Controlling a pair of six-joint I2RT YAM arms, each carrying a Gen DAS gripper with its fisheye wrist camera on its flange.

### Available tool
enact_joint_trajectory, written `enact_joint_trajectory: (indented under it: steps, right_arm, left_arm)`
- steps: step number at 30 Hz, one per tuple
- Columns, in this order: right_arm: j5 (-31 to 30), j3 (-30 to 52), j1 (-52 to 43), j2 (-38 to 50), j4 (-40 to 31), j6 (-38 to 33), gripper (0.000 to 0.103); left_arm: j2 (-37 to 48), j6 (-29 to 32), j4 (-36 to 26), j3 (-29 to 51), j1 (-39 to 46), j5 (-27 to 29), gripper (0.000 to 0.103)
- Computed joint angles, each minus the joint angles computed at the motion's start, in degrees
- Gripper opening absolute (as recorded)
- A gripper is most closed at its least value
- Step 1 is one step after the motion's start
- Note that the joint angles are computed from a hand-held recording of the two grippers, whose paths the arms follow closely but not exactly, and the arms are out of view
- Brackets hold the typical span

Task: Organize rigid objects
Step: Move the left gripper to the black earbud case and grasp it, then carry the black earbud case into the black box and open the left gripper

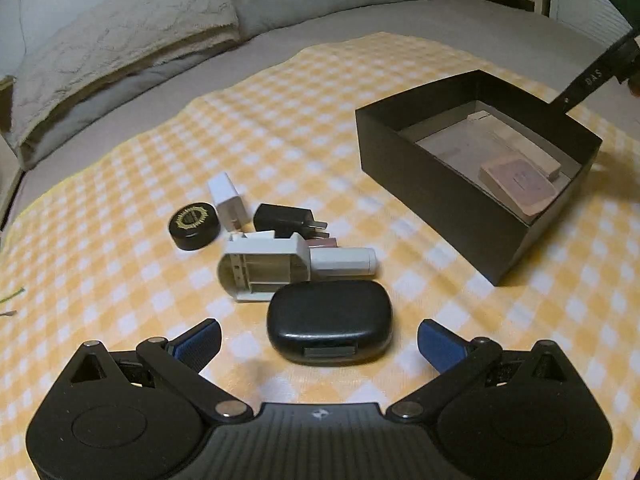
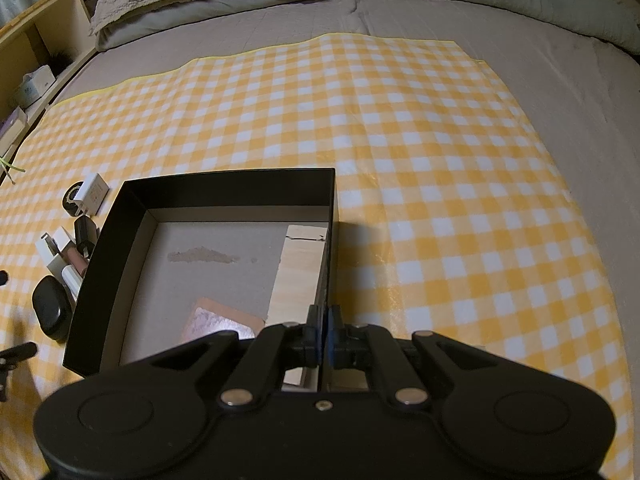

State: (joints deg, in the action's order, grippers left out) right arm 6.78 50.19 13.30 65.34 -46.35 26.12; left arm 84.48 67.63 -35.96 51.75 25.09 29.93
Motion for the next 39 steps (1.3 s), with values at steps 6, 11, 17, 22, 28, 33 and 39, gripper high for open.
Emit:
enact_joint_trajectory:
  steps: [6, 11, 17, 22, 28, 33, 39]
  right_arm:
    - [0.1, -0.1, -0.3, -0.2, -0.1, -0.7, 0.004]
    - [0.2, -0.2, -0.2, -0.3, -0.1, -0.7, 0.004]
    - [0.2, -0.2, -0.1, -0.4, -0.3, -0.6, 0.004]
    - [0.4, -0.1, 0.2, -0.3, -0.3, -0.5, 0.004]
    - [0.5, -0.1, 0.2, -0.3, -0.4, -0.4, 0.004]
    - [0.6, 0.0, 0.5, -0.2, -0.3, -0.3, 0.004]
    - [0.8, 0.0, 0.8, -0.2, -0.4, 0.0, 0.004]
  left_arm:
    - [3.3, -6.1, 1.5, 1.1, -2.8, -1.2, 0.101]
    - [5.1, -7.8, 2.4, 2.2, -4.8, -2.6, 0.092]
    - [6.4, -8.2, 1.3, 3.2, -5.3, -3.4, 0.083]
    - [5.6, -9.2, 1.5, 2.8, -6.0, -4.5, 0.081]
    - [5.7, -11.8, 3.4, 2.1, -7.0, -6.2, 0.082]
    - [4.5, -11.5, 4.8, 0.9, -8.4, -8.6, 0.081]
    - [0.4, -16.1, -1.1, 1.3, -8.6, -8.9, 0.081]
